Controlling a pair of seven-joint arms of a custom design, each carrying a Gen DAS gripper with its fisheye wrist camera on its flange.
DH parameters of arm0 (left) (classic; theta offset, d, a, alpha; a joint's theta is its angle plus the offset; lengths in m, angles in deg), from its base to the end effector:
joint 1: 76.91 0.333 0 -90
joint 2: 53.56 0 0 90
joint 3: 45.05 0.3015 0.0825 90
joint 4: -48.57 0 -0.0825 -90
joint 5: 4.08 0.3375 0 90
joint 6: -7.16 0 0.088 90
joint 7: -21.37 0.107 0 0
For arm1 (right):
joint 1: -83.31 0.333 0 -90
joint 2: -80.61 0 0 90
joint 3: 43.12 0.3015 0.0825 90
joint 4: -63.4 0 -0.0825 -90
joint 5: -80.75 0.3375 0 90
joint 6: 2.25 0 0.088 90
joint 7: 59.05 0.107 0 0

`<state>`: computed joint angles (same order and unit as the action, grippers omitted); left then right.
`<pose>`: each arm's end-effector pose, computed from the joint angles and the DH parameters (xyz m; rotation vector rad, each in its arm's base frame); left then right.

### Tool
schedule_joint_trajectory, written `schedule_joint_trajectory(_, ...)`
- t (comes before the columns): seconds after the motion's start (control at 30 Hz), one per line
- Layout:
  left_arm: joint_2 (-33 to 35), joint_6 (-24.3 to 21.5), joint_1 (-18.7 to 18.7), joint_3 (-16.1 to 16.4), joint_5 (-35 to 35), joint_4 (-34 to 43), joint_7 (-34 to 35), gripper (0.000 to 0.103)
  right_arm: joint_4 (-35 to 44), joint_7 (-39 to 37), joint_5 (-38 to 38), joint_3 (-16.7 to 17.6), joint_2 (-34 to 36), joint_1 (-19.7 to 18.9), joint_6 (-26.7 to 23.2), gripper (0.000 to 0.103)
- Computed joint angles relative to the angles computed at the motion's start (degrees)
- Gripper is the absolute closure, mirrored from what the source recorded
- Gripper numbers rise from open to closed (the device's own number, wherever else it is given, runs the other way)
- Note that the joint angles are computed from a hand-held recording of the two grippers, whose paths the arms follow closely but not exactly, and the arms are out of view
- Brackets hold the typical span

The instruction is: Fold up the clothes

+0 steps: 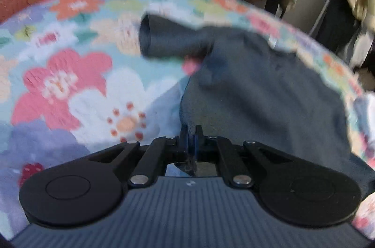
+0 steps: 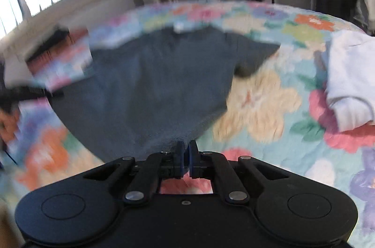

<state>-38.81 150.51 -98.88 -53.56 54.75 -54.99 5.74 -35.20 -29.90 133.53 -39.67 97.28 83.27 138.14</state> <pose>0.5318 -0.3109 0.4554 -2.2032 1.1511 -0.8682 0.6301 0.0339 0.4696 -1.9944 1.1706 -0.2149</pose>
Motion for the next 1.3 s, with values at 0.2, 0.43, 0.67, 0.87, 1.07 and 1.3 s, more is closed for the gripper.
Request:
schedule_joint_trajectory(0.2,-7.14,0.42,0.33,-2.50,-0.41,-6.05,-6.68,0.100,2.17,6.64,-4.81,-2.49,-2.72,-0.91,-4.98,0.099)
schedule_joint_trajectory(0.43,-0.72,-3.28,0.70,-4.12,-18.22,-2.64,9.24,0.100,1.83,15.34,-11.36,-2.56,1.43,-0.94,-5.20,0.099)
schedule_joint_trajectory(0.67,-5.72,-4.87,-2.04,-3.20,-5.59,-3.83,1.38,0.099,3.05,9.28,-3.84,-2.34,-2.44,-3.46,-10.03,0.099)
schedule_joint_trajectory(0.87,0.06,-3.12,1.73,-5.25,-26.52,-2.40,17.13,0.094,0.97,18.38,-17.77,-4.22,1.66,0.92,-3.23,0.099)
schedule_joint_trajectory(1.07,-1.39,-3.45,-0.03,-3.40,-25.38,-3.33,15.24,0.091,-0.42,20.19,-24.00,-3.73,2.42,1.72,-2.34,0.098)
schedule_joint_trajectory(1.3,-3.02,-2.54,-0.31,-2.61,-21.33,-4.66,12.62,0.088,1.93,26.29,-30.55,-4.29,2.76,3.15,-0.91,0.085)
